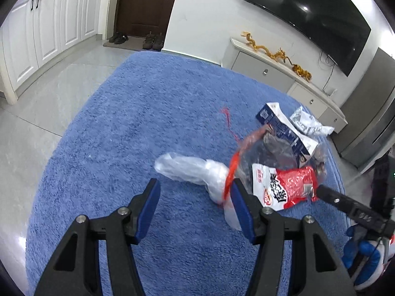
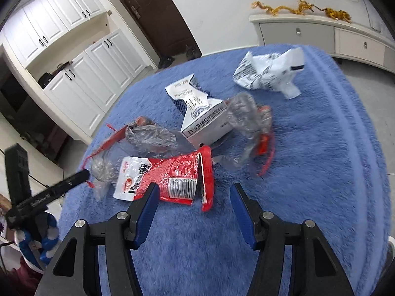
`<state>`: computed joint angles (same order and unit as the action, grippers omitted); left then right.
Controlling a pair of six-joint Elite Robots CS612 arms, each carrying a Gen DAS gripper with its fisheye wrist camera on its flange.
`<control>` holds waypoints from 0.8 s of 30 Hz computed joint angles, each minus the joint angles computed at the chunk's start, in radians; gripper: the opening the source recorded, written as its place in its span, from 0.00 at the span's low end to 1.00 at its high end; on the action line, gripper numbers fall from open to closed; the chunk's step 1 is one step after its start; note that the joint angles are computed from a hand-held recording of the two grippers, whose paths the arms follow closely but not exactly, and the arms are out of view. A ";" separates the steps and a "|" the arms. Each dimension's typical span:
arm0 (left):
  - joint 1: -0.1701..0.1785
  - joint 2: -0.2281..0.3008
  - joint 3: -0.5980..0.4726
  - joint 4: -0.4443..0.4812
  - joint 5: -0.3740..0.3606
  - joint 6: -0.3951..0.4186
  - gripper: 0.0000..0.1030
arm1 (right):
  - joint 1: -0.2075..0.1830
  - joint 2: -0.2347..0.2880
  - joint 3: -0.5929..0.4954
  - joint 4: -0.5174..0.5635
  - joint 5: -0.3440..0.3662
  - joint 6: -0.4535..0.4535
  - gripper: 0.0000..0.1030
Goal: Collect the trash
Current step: 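Grasp the clear plastic bag with the left tool while the right tool grasps the red snack bag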
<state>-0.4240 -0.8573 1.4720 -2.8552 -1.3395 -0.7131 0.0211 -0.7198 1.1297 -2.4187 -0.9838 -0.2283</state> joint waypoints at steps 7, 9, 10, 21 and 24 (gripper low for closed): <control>0.007 -0.010 0.016 -0.029 0.009 0.081 0.55 | 0.002 0.027 -0.045 0.022 0.014 -0.026 0.55; 0.012 -0.013 0.018 -0.045 0.001 0.127 0.55 | 0.001 0.034 -0.059 0.034 0.026 -0.035 0.56; 0.017 -0.013 0.016 -0.051 -0.009 0.171 0.55 | -0.001 0.037 -0.064 0.041 0.037 -0.040 0.56; 0.110 0.052 -0.094 0.006 -0.296 0.286 0.55 | -0.020 0.029 -0.037 0.093 0.144 -0.071 0.08; 0.115 0.071 -0.117 0.032 -0.341 0.318 0.55 | -0.025 0.010 -0.005 0.079 0.145 -0.087 0.06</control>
